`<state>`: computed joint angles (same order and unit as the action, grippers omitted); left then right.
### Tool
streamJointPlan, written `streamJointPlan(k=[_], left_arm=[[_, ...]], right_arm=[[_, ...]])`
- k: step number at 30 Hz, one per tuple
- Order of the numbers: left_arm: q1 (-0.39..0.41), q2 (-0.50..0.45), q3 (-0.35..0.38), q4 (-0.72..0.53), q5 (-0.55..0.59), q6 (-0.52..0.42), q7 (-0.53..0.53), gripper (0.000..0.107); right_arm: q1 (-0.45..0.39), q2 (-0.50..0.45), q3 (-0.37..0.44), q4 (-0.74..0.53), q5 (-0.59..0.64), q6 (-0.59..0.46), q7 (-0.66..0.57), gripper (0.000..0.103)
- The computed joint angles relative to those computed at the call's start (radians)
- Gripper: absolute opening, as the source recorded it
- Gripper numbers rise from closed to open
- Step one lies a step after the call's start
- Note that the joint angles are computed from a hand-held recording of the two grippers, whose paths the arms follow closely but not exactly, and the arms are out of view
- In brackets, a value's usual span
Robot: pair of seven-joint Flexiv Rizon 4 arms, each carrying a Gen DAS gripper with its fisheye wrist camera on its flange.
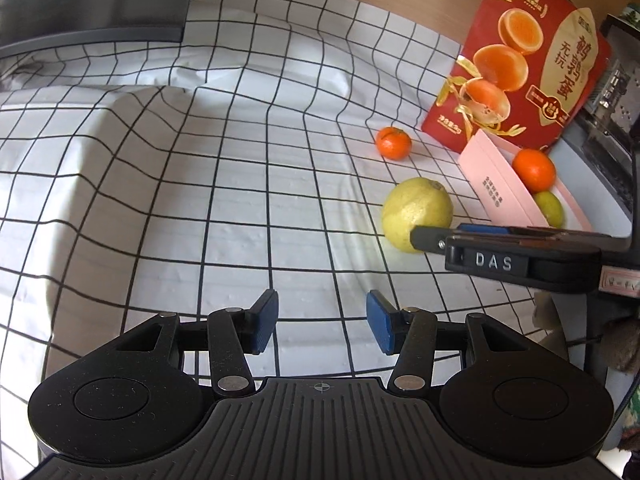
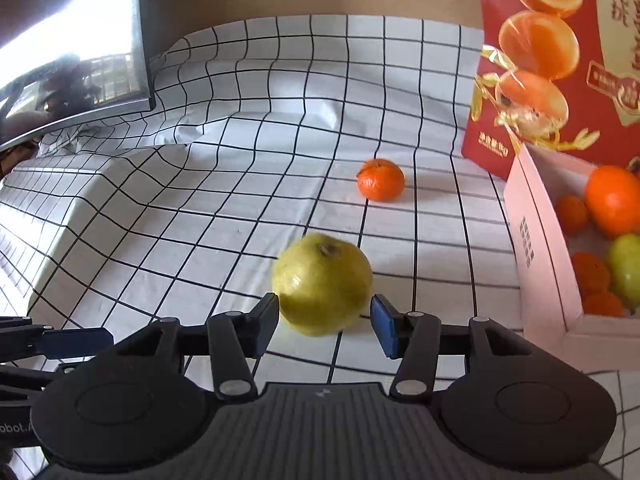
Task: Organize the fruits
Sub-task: 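Grasp the loose tangerine with the left gripper while the right gripper releases the pear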
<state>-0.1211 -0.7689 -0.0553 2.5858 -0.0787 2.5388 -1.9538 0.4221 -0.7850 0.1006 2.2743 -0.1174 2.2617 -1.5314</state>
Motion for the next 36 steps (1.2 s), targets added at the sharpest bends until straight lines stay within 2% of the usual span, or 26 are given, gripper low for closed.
streamJointPlan(k=[3, 6, 9, 11, 13, 16, 19, 23, 28, 30, 32, 36], left_arm=[[-0.010, 0.006, 0.002, -0.004, -0.024, -0.018, -0.001, 0.054], [-0.020, 0.017, 0.006, -0.018, -0.042, -0.035, 0.008, 0.054], [-0.016, 0.036, 0.010, -0.056, -0.035, -0.061, 0.044, 0.054], [0.018, 0.053, -0.001, -0.099, 0.010, -0.099, 0.080, 0.054], [0.063, 0.067, -0.023, -0.156, 0.075, -0.158, 0.125, 0.054], [0.055, 0.080, -0.022, -0.244, 0.082, -0.250, 0.216, 0.054], [0.067, 0.084, -0.042, -0.329, 0.073, -0.380, 0.285, 0.054], [0.132, 0.078, -0.106, -0.438, 0.052, -0.551, 0.300, 0.054], [0.041, 0.055, -0.048, -0.590, -0.048, -0.734, 0.355, 0.054], [-0.042, 0.032, 0.028, -0.655, -0.083, -0.798, 0.382, 0.054], [-0.134, 0.004, 0.123, -0.715, -0.109, -0.861, 0.395, 0.054], [-0.216, -0.049, 0.214, -0.810, -0.124, -0.996, 0.373, 0.054]], right_arm=[[0.016, -0.011, -0.011, 0.004, 0.018, 0.011, -0.013, 0.054], [-0.004, -0.015, 0.000, 0.027, 0.014, 0.039, -0.018, 0.064], [-0.043, -0.027, 0.017, 0.073, -0.004, 0.123, -0.035, 0.073], [-0.048, -0.042, 0.009, 0.103, 0.004, 0.187, -0.067, 0.073], [-0.042, -0.064, -0.006, 0.130, 0.027, 0.263, -0.117, 0.073], [-0.047, -0.094, -0.022, 0.155, 0.055, 0.344, -0.175, 0.073], [-0.062, -0.099, -0.036, 0.168, 0.071, 0.370, -0.205, 0.073], [-0.128, -0.073, -0.032, 0.189, 0.073, 0.382, -0.175, 0.074], [-0.240, -0.030, -0.019, 0.205, 0.024, 0.293, -0.044, 0.076], [-0.302, -0.027, -0.006, 0.211, -0.045, 0.247, 0.010, 0.076], [-0.324, -0.033, -0.004, 0.212, -0.071, 0.224, 0.035, 0.076], [-0.323, -0.047, -0.007, 0.218, -0.067, 0.242, 0.040, 0.076]])
